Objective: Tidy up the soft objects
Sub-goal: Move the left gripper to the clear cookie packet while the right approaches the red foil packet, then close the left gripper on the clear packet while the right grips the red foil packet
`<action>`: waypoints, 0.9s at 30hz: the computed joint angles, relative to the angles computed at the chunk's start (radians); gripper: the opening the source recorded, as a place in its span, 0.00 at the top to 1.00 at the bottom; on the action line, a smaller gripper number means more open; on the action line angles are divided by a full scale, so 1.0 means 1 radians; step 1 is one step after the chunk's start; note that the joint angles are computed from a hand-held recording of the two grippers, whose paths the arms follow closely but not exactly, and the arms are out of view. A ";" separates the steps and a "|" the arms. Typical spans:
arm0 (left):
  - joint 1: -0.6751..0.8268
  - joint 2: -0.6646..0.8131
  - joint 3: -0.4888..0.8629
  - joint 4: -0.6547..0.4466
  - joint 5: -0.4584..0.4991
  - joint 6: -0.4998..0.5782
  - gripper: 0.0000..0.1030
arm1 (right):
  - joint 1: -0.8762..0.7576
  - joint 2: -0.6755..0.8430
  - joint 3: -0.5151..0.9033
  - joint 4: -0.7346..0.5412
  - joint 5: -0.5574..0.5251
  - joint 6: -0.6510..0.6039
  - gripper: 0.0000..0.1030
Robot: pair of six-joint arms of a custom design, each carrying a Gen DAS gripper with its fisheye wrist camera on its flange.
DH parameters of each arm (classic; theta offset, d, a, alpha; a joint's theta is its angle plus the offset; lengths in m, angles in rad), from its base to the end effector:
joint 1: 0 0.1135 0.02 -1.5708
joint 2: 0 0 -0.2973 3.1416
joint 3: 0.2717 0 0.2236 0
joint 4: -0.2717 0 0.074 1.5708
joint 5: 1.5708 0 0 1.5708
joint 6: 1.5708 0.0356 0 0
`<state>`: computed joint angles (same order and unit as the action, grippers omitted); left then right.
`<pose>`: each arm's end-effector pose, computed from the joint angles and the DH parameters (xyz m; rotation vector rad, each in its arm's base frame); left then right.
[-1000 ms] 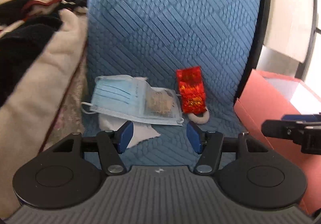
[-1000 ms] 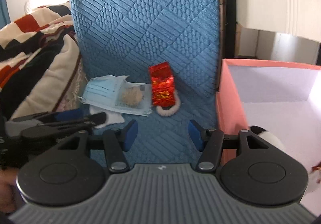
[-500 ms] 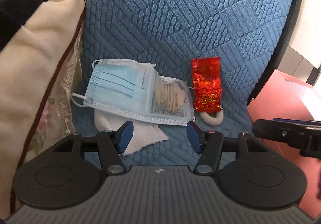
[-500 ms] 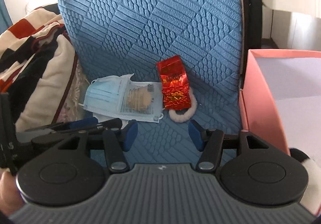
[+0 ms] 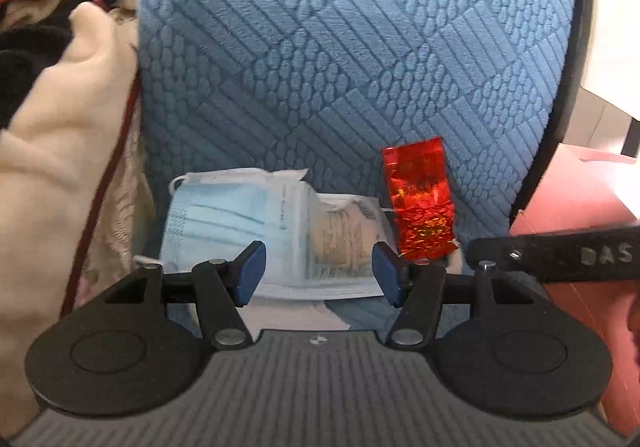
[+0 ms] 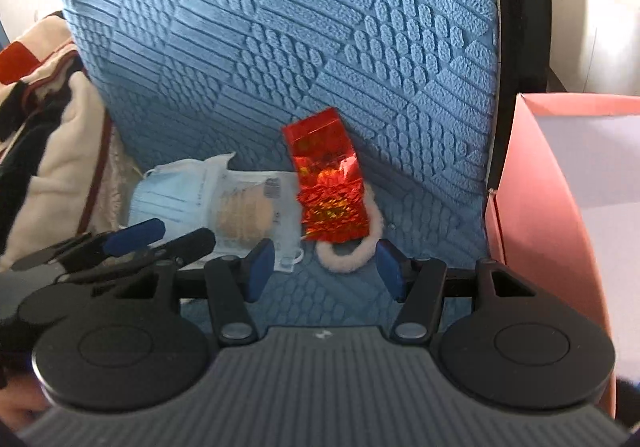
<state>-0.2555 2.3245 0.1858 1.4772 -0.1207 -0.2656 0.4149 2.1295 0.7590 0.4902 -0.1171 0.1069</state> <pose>0.2376 -0.0576 0.0492 -0.0771 2.2295 -0.1506 0.3176 0.1444 0.0821 -0.4318 2.4411 0.3703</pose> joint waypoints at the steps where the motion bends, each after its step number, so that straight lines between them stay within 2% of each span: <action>1: -0.007 0.003 0.009 -0.004 -0.005 0.004 0.37 | -0.007 0.010 0.018 -0.011 -0.009 -0.006 0.43; 7: -0.078 0.037 0.065 -0.022 -0.122 0.042 0.37 | -0.021 0.058 0.123 -0.082 -0.042 0.018 0.43; 9: -0.096 0.059 0.078 -0.003 -0.152 0.070 0.37 | -0.016 0.079 0.163 -0.103 -0.020 0.036 0.43; 12: -0.111 0.077 0.107 -0.017 -0.173 0.100 0.37 | -0.012 0.114 0.224 -0.136 0.005 0.042 0.43; 16: -0.114 0.088 0.149 -0.062 -0.192 0.131 0.36 | -0.016 0.146 0.287 -0.185 -0.014 0.022 0.43; 18: -0.122 0.099 0.162 -0.065 -0.217 0.149 0.31 | -0.014 0.158 0.308 -0.202 -0.018 0.001 0.43; 22: -0.125 0.118 0.194 -0.093 -0.223 0.164 0.31 | -0.002 0.191 0.353 -0.233 -0.035 -0.032 0.43; 27: -0.157 0.154 0.225 -0.090 -0.271 0.207 0.29 | 0.022 0.231 0.382 -0.227 0.013 -0.076 0.43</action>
